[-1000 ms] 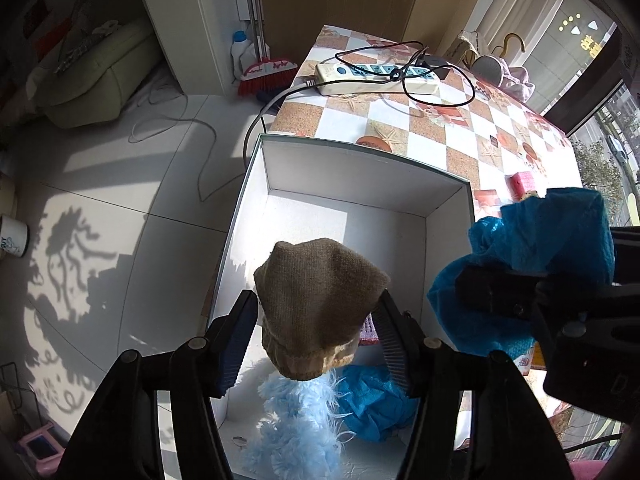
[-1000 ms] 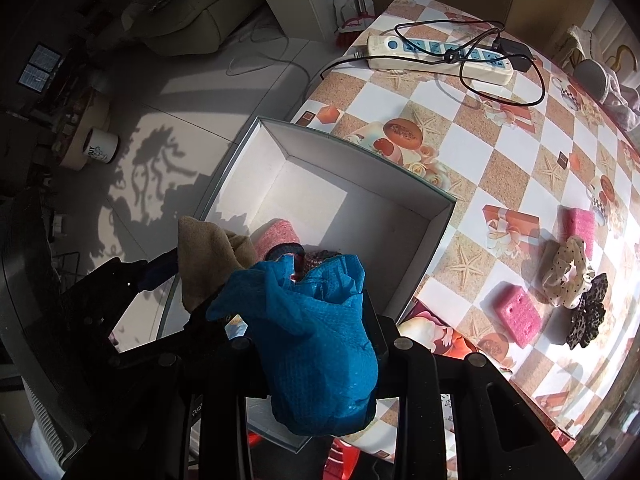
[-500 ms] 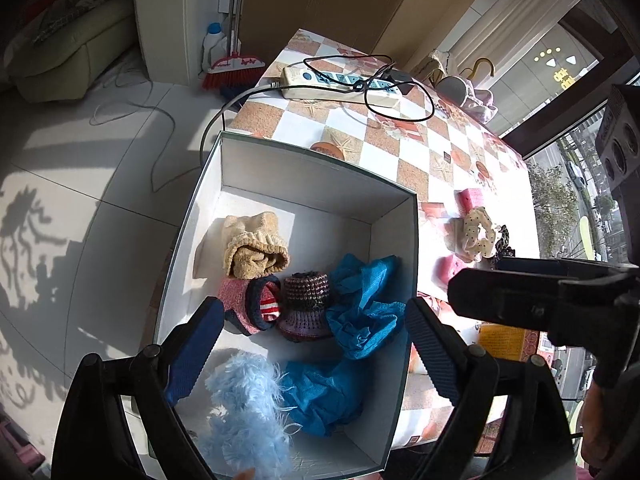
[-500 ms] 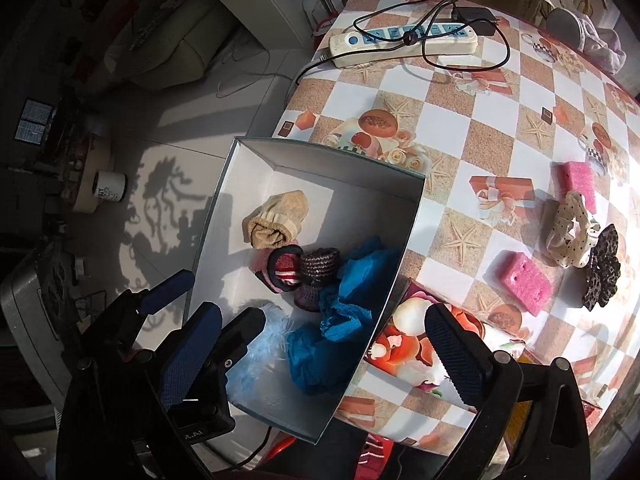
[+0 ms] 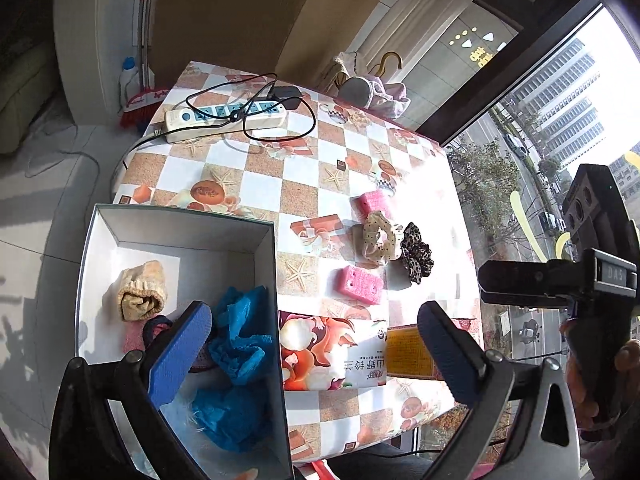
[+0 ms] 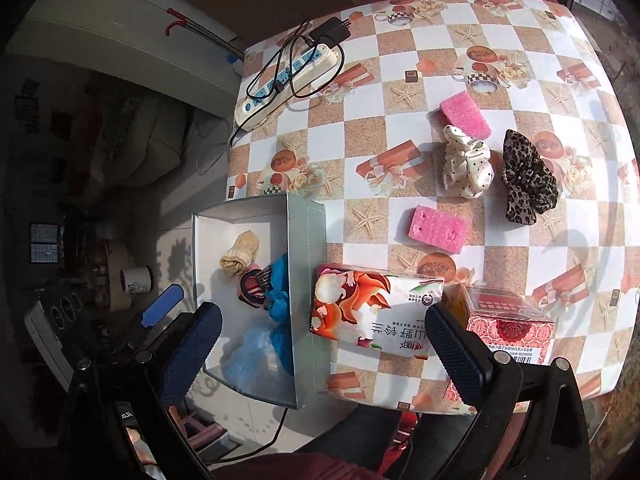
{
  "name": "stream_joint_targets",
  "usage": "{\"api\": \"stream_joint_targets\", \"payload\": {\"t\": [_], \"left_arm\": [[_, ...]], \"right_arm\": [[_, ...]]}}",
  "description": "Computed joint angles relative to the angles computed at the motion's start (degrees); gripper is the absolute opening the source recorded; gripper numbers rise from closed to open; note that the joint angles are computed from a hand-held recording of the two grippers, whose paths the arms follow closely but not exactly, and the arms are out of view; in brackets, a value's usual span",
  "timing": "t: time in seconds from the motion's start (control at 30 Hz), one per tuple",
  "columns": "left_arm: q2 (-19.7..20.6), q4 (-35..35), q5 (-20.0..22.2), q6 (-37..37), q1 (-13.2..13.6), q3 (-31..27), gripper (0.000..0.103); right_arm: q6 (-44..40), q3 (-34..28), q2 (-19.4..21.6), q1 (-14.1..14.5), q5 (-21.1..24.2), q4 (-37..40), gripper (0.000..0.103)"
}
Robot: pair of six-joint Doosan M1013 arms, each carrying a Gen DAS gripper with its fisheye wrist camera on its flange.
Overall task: Organize soft objects
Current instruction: 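Move both tools back over the table toward the sponge and leopard scrunchie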
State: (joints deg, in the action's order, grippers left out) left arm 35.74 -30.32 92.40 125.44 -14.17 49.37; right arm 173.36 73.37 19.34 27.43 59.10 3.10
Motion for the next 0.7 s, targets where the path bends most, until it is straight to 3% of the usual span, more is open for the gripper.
{"api": "stream_joint_targets", "payload": {"t": [0.4,0.7], "left_arm": [[0.3,15.2,0.9,7.9,-10.2,4.2,0.103],[2.8,23.6,1.4,9.7,-16.6,6.9,0.103]], "right_arm": [[21.9,17.6,-12.4,-0.2,-0.4,-5.6,0.102],[19.2,26.8,-15.5,-2.2,-3.2,2.7,0.102]]}}
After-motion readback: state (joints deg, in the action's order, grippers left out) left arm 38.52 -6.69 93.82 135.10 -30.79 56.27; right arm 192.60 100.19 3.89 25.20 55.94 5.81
